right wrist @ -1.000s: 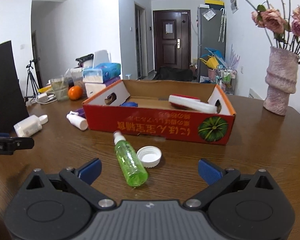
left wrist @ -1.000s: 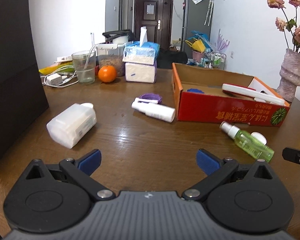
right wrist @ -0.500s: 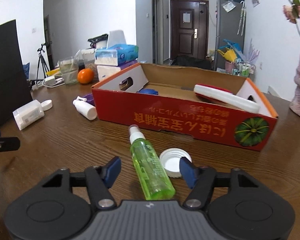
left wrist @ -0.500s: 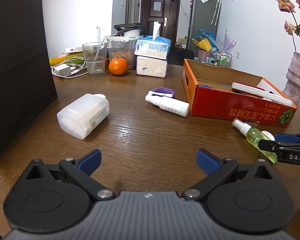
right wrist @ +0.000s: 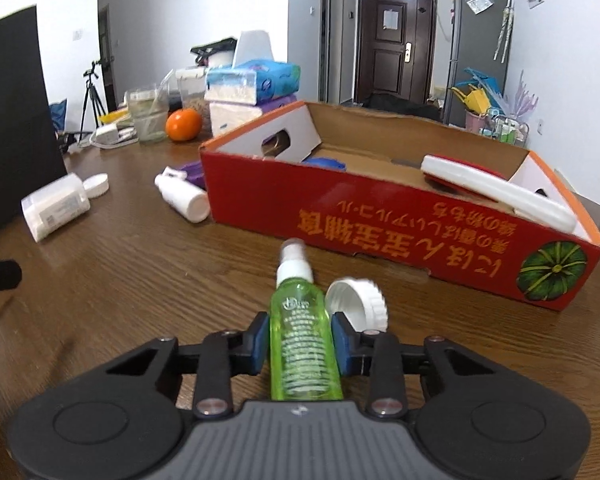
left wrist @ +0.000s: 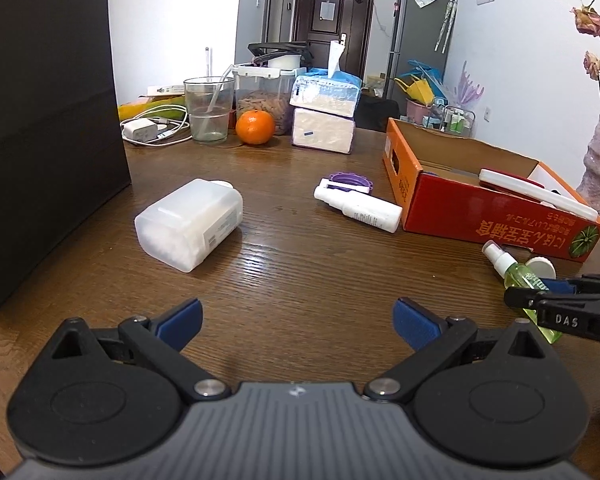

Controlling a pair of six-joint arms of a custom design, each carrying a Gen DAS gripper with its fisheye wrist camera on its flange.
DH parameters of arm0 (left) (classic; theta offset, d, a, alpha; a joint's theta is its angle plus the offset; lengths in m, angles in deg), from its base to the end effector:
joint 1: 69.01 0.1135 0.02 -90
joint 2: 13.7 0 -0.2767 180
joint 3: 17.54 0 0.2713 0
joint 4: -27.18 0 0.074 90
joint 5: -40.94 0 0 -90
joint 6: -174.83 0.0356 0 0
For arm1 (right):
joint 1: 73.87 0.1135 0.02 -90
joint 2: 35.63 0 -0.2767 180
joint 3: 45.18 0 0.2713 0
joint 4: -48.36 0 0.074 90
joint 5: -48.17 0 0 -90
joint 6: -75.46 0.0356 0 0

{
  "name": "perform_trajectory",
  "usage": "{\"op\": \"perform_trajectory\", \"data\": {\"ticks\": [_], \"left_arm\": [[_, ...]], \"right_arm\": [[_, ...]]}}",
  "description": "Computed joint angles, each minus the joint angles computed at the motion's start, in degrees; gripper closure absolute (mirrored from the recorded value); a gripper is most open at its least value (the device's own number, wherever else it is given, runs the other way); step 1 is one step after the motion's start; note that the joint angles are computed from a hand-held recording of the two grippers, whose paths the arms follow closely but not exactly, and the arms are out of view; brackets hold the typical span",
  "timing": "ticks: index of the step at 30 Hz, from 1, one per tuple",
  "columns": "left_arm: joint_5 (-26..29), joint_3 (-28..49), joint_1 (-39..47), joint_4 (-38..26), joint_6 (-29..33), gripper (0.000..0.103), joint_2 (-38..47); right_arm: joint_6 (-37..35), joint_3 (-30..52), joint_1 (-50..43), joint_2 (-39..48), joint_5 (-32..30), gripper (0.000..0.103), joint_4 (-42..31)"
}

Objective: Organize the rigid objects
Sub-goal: 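Move the right gripper to the green spray bottle and close on it, then close the left gripper on the white plastic container while the right holds the spray bottle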

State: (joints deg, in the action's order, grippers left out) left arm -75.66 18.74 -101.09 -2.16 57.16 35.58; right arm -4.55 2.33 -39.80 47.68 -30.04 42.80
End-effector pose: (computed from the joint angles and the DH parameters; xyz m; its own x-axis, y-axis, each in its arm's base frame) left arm 0.1627 -0.0832 0.1909 -0.5957 -0.1166 -0.7947 -0.0928 0.9928 -0.0762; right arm 0.2439 0.1562 0.1577 -0.6122 -0.2090 -0.7626 -0.3200 0.9474 -0.0028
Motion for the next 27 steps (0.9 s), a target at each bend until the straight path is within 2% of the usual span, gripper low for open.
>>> {"op": "perform_trajectory", "data": {"ticks": [9,15,27], "left_arm": [[2.13,-0.57,4.10,-0.52,1.63,0.000,-1.54],[3.99,-0.40,8.25,0.56,4.58,0.000,-1.16],[9.26,1.11,18.70,6.15,14.28,0.000,2.04]], "right_arm": [[0.88,-2.15,2.05,-0.09,2.53,0.073,3.91],[1.72,-5.82,2.97,-6.08,3.52,0.073,5.15],[3.13,-11.04,1.65,-18.84,6.14,0.073,0.51]]}}
